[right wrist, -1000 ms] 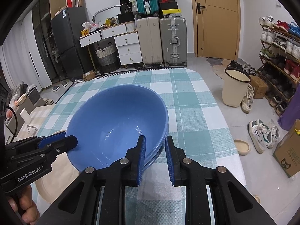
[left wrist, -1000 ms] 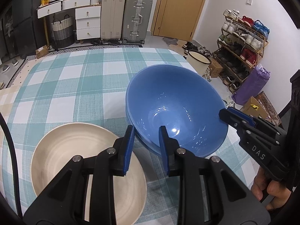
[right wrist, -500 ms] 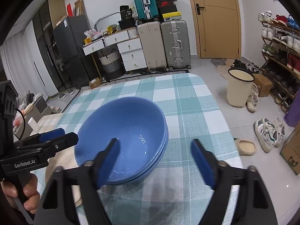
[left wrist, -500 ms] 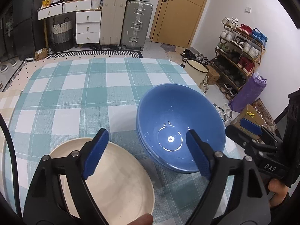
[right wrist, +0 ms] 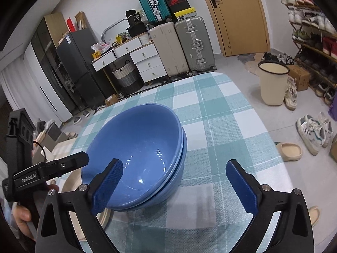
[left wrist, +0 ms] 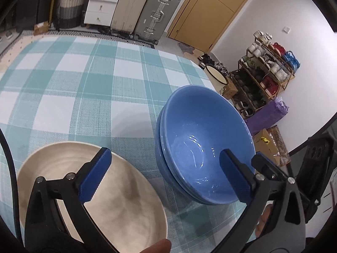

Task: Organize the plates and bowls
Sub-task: 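Close both grippers on the rim of the three nested blue bowls, then lift the nested bowls with both grippers and carry them over the plate stack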

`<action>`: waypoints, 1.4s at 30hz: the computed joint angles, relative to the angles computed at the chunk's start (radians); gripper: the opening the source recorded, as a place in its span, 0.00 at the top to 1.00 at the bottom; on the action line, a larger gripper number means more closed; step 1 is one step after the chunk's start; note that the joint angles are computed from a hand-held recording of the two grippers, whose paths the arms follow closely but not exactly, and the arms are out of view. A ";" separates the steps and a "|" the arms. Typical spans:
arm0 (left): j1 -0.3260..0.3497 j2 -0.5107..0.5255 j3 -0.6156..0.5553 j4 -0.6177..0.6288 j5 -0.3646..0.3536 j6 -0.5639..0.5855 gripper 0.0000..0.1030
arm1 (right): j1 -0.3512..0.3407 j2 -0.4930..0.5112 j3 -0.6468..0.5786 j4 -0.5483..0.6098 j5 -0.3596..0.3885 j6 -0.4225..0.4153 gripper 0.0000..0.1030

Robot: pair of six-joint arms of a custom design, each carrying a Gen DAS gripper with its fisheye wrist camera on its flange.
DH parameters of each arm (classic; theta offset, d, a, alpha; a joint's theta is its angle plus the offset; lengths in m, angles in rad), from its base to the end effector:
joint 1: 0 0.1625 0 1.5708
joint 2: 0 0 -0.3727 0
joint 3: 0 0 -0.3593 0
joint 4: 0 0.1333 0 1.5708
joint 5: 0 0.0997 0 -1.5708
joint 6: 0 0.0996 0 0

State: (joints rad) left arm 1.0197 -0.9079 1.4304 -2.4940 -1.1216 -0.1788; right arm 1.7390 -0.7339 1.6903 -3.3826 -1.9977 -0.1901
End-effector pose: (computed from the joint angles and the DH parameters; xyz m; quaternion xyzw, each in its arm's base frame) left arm -0.1991 -0.6611 0.2332 0.1333 0.9471 -0.2591 0.1346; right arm 0.1942 -0.5936 0.1343 0.0720 -0.8907 0.4032 0.1972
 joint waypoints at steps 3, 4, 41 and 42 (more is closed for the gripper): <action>0.014 0.020 -0.021 0.009 -0.012 -0.014 0.01 | -0.016 0.000 0.004 0.005 0.038 0.019 0.03; 0.018 0.028 -0.029 0.012 -0.017 -0.018 0.01 | -0.019 0.001 0.004 0.006 0.046 0.023 0.03; -0.019 0.067 -0.036 0.031 0.042 0.041 0.66 | -0.027 0.030 -0.023 0.007 0.065 0.021 0.61; -0.021 0.065 -0.033 0.028 0.043 0.042 0.66 | -0.026 0.028 -0.020 0.002 0.062 0.018 0.61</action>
